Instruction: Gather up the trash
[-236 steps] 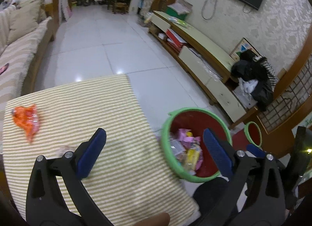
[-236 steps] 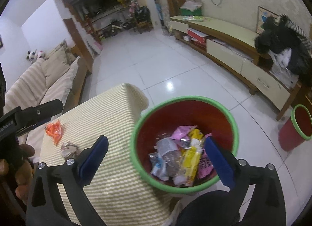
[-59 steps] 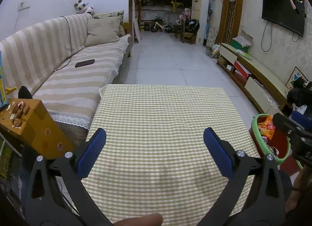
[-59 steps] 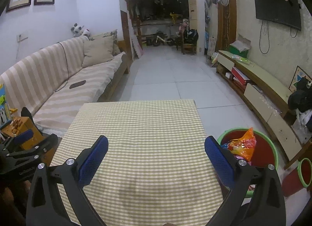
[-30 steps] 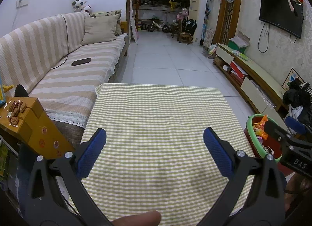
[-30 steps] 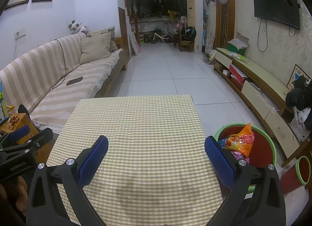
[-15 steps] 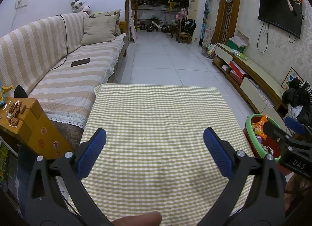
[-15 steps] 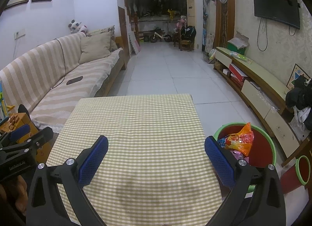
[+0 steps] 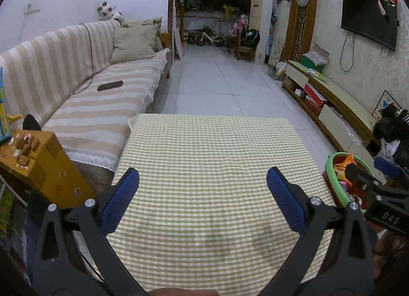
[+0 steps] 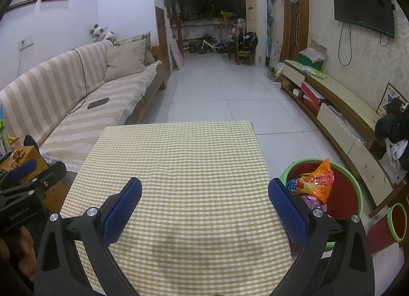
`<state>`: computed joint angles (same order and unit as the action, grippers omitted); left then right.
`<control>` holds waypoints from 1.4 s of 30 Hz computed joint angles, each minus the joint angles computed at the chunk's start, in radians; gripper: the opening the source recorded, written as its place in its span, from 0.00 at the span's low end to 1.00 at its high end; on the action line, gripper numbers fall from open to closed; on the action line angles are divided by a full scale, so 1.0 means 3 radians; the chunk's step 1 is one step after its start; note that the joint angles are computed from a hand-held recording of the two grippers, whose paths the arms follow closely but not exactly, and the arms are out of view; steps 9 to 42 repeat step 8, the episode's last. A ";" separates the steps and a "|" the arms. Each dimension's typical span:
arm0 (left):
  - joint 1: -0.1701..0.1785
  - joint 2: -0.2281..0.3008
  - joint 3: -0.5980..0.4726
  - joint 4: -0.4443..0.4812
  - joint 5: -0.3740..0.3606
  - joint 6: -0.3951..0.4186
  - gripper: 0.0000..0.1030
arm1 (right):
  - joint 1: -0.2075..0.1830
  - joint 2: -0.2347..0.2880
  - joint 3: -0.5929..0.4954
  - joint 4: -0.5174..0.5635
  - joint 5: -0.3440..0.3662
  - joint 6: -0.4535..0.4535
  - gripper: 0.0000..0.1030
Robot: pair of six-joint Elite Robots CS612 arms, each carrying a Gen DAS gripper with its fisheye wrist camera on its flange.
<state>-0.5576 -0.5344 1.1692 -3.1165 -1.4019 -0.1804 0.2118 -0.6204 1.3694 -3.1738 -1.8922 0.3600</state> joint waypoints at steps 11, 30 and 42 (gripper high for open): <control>-0.0005 -0.0007 -0.0005 0.0064 -0.0002 0.0014 0.95 | -0.0002 0.0000 -0.0002 0.0001 0.0003 -0.0006 0.93; -0.0005 -0.0007 -0.0005 0.0064 -0.0002 0.0014 0.95 | -0.0002 0.0000 -0.0002 0.0001 0.0003 -0.0006 0.93; -0.0005 -0.0007 -0.0005 0.0064 -0.0002 0.0014 0.95 | -0.0002 0.0000 -0.0002 0.0001 0.0003 -0.0006 0.93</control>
